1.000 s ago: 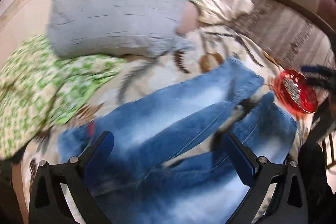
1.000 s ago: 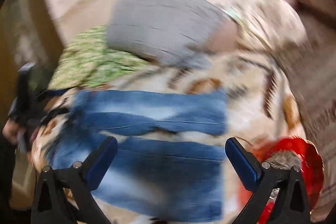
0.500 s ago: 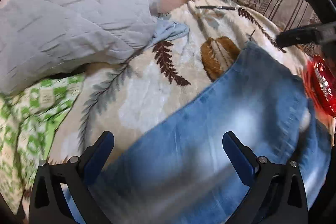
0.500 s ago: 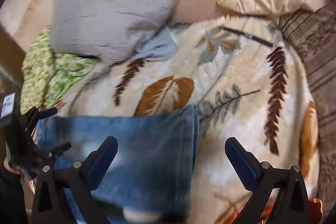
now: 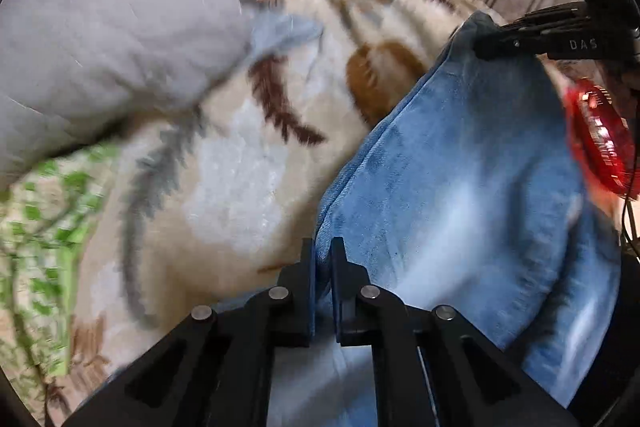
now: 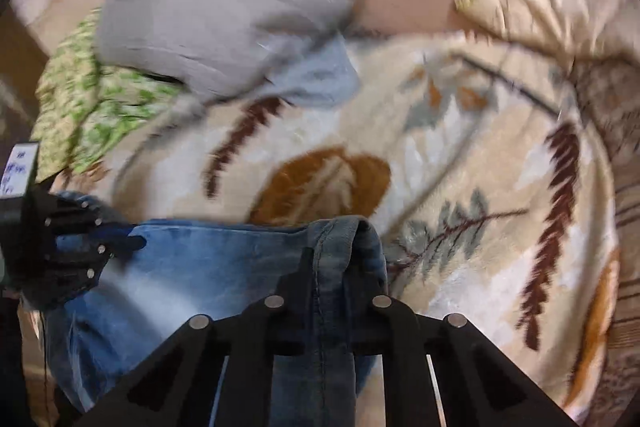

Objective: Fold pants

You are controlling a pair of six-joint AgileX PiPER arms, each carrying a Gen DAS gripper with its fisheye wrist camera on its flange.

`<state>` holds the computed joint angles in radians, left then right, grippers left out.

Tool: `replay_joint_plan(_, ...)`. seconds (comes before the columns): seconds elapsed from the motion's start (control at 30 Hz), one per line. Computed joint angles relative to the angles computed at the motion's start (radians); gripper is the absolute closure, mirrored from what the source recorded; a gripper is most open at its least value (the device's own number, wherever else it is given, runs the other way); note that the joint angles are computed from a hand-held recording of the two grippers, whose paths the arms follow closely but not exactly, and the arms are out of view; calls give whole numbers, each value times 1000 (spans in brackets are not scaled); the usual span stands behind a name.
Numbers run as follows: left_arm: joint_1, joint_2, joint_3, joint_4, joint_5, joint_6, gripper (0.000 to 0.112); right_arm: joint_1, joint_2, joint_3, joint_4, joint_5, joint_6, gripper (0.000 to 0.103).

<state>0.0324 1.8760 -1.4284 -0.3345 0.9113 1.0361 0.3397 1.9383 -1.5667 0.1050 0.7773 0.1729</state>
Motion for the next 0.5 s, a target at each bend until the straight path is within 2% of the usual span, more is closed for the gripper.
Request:
replay_joint_plan(0.07,34,-108,67,-47,16,56,106,31,-130,112,-37,-55,-13,91)
replay_joint_plan(0.2,148,-406,263,-175,122,230,106,108,-436,397,-115,-169,-1,91)
replay_joint_plan(0.3,243,-652,481,-218,188,367,106,270,-634,627,-359,-207,225,91)
replay_joint_plan(0.4,338,-867,707,-193,250,487,106,429,-746,800,-484,-182,428,91)
replay_joint_plan(0.43,337,-918,776,-166,239,502,106,478,-761,848,-510,-176,491,91)
replay_joint_plan(0.47,304,-961,843,-134,192,485,106,520,-759,894,-531,-173,547,91)
replay_joint_plan(0.5,233,-987,931,-81,105,429,105,542,-748,931,-525,-183,580,89)
